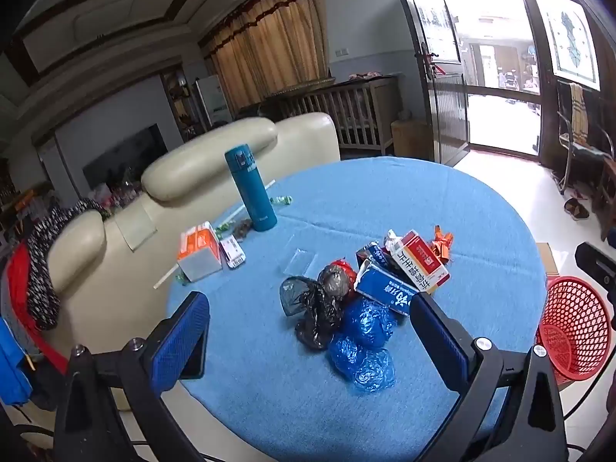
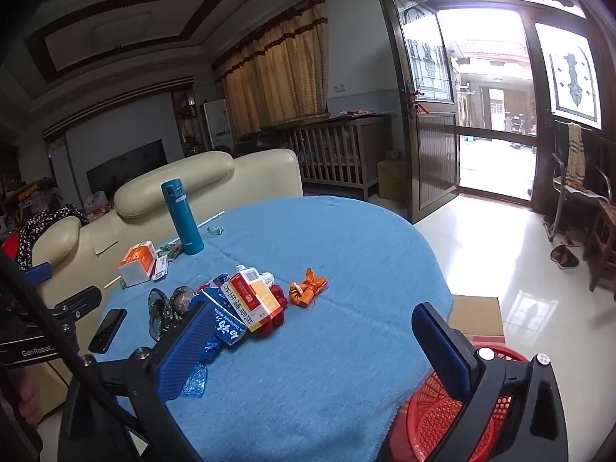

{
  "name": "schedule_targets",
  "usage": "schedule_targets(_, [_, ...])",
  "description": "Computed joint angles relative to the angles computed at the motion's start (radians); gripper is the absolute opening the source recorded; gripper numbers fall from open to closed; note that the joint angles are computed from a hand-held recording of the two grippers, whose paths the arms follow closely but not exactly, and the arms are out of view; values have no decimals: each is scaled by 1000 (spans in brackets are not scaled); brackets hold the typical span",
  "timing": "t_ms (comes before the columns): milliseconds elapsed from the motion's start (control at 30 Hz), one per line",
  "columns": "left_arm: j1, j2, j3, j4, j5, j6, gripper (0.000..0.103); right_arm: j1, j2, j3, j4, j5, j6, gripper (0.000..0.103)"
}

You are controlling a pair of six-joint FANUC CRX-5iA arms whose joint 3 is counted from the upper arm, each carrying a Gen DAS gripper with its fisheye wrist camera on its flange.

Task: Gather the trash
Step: 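Reach the right gripper to the orange snack bag and grasp it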

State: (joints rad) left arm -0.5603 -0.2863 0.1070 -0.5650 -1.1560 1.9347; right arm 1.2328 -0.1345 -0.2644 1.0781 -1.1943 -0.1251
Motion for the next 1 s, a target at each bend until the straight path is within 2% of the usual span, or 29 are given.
schedule_targets(100, [119,-22,-45,112,40,-52,103,-12,19,32,-43,-8,20,103])
schedule_targets(200, [234,-46,-95,205,63,-99,103,-69,17,16,-87,50,26,103])
schedule_targets(267, [296,-58,-124,236,70,-120,103,-87,31,55,-148,59,55,103])
schedule_targets(433, [423,-59,-176,333,98,-179,103,-179,40,68,-252,170,103,103])
schedule_targets(500, [480,-39,-192,417,108,-215,103,-214,57,88,-301,209,134,103])
schedule_targets(667, [501,36,-186,537,137,-267,103,-311,120,159,-457,329,207,102])
schedule_targets(800, [484,112,-163,594,176,-316,103,-386,207,266,-622,362,354,81])
schedule_targets(900, [498,170,-164,700,201,-388,102,-442,287,361,-757,382,443,74])
schedule_targets(933, [506,190,-169,749,207,-428,101,-457,312,392,-798,392,459,71])
schedule_targets(1000, [513,226,-159,797,195,-467,88,-492,362,454,-883,369,495,65])
